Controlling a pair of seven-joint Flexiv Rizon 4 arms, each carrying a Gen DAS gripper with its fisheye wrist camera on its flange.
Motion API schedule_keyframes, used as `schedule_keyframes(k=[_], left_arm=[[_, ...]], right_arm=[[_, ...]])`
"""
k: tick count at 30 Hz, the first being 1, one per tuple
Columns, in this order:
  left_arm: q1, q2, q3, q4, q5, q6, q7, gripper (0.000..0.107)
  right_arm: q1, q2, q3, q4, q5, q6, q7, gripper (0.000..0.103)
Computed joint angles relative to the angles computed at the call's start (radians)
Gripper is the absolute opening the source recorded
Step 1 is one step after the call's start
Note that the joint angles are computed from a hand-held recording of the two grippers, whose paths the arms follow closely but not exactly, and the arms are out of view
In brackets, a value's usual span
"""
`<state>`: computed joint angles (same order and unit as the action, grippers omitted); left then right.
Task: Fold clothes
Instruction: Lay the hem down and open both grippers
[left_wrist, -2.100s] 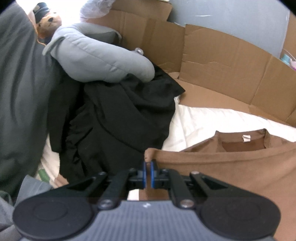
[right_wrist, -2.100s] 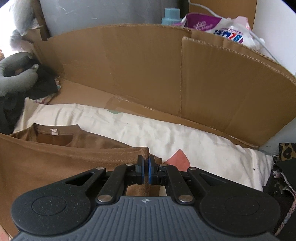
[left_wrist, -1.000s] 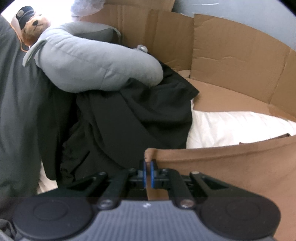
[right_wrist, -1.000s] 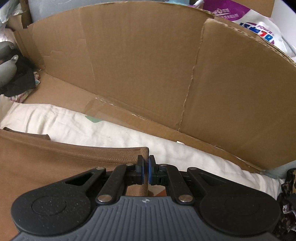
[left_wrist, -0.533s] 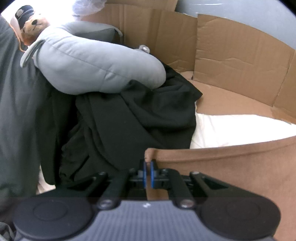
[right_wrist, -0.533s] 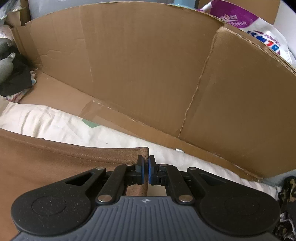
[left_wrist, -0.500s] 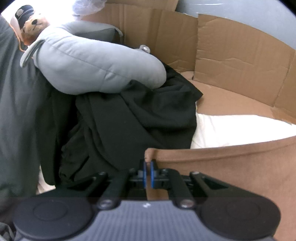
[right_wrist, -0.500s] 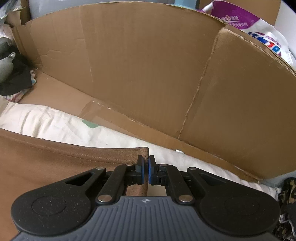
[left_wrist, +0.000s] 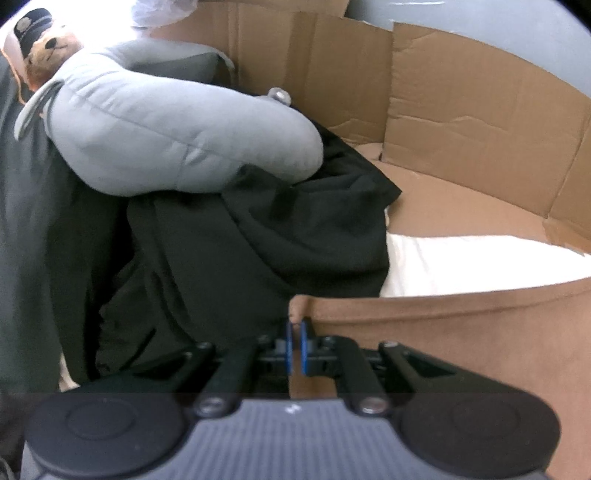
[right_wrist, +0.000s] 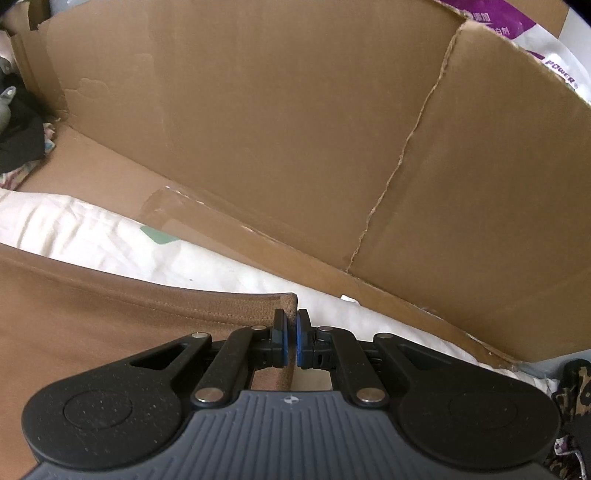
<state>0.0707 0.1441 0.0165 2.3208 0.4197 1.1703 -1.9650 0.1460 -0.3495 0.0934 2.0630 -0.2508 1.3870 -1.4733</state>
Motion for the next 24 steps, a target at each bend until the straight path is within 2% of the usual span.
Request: schedule_keyframes(k=[5, 6, 8, 10, 11, 14, 18, 24], left_arm=[[0.003, -0.003, -0.006, -0.003, 0.020, -0.015, -0.028, 0.006], [0.003, -0.004, -0.006, -0.003, 0.021, -0.020, -0.032, 0.009], [-0.005, 0.003, 0.003, 0.004, -0.005, -0.024, -0.021, 0.012], [-0.010, 0.026, 0.009, 0.020, -0.024, -0.023, -0.009, 0.026], [-0.011, 0.041, 0.010, 0.030, -0.030, -0.022, -0.005, 0.037], [-0.017, 0.093, 0.022, 0.077, -0.068, 0.002, 0.044, 0.038], [-0.022, 0.192, 0.030, 0.152, -0.140, -0.010, 0.085, 0.038], [-0.031, 0.377, 0.026, 0.266, -0.230, -0.097, 0.130, 0.039]], right_arm=[[-0.003, -0.010, 0.004, -0.001, 0.006, 0.008, -0.004, 0.002], [-0.024, -0.015, 0.030, -0.011, 0.027, 0.000, -0.024, 0.002], [-0.095, -0.029, 0.128, -0.059, 0.153, -0.042, -0.128, 0.003], [-0.098, -0.018, 0.128, -0.052, 0.168, -0.030, -0.138, 0.007], [-0.098, -0.009, 0.126, -0.042, 0.182, -0.017, -0.146, 0.009], [-0.160, 0.016, 0.194, -0.031, 0.280, -0.006, -0.251, 0.010], [-0.207, 0.071, 0.237, 0.007, 0.411, -0.018, -0.365, 0.010], [-0.251, 0.163, 0.271, 0.073, 0.639, -0.070, -0.545, 0.010]])
